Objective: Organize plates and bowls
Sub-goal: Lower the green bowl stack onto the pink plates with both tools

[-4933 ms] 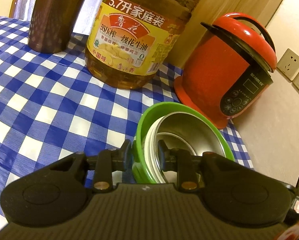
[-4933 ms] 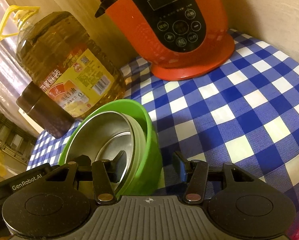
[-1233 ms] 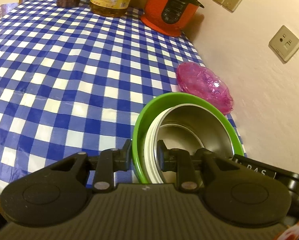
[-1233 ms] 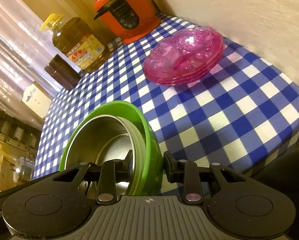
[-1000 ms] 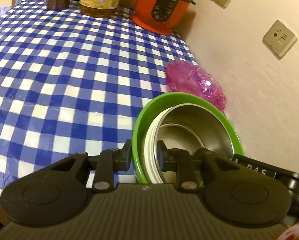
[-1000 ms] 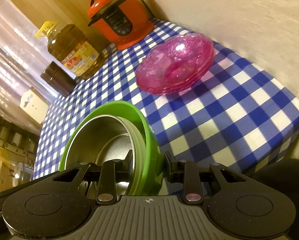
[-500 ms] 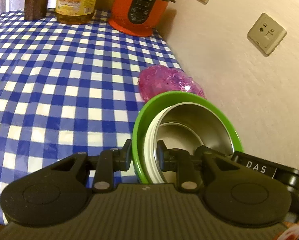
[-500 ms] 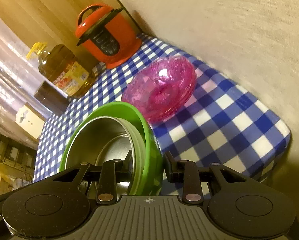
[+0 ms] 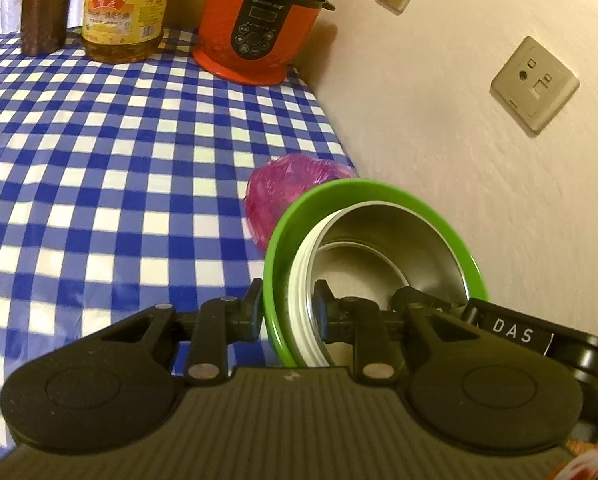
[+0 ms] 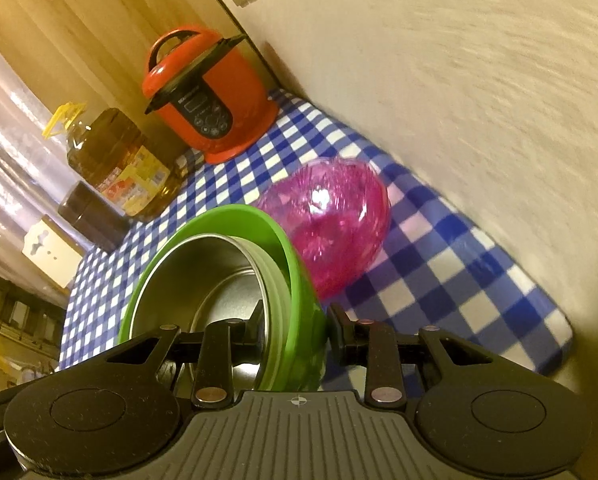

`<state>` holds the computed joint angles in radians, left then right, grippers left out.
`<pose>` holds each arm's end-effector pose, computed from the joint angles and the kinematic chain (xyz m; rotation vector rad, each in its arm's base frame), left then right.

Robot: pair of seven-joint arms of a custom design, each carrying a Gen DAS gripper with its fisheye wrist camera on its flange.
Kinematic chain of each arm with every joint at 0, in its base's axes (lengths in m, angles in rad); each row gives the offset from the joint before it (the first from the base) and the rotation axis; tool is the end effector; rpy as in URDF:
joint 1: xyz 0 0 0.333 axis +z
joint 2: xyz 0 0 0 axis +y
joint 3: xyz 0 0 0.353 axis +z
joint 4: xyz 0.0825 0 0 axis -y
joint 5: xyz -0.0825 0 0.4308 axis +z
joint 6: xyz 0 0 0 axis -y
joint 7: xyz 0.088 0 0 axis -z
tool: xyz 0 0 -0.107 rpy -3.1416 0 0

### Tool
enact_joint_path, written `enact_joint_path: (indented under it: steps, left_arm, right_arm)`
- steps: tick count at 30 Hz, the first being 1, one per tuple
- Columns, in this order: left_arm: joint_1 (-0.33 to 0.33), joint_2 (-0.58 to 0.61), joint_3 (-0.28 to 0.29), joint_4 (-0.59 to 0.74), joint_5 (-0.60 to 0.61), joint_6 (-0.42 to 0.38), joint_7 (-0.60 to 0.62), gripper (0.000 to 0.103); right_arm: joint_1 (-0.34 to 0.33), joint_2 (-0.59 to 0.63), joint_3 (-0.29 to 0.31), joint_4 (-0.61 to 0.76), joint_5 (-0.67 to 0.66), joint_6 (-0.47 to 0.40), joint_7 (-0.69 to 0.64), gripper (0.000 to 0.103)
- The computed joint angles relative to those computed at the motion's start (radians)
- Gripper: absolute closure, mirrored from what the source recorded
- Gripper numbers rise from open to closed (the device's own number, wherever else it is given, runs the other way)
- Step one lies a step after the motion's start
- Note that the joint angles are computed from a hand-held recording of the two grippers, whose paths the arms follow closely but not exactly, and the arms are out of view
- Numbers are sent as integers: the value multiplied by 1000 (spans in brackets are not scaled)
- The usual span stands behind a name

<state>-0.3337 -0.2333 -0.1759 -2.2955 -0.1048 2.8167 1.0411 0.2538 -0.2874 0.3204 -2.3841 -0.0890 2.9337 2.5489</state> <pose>0.4845 -0.2717 0.5451 -2.0549 1.8685 -1.0685 0.4394 0.3048 0.5348 -1.3780 1.8649 -0.1845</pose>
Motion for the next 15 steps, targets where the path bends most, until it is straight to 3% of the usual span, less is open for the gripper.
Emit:
enact_joint_path:
  steps: [6,15]
  left_arm:
    - [1,91,11,87,-49,7,61,80]
    - [54,224,-29,216,-69,-3,113,81]
  right_arm:
    - [-28,59,-13,60,-49,-5,-9,73]
    - [-15,165,-73,149,-136,-6,20,73]
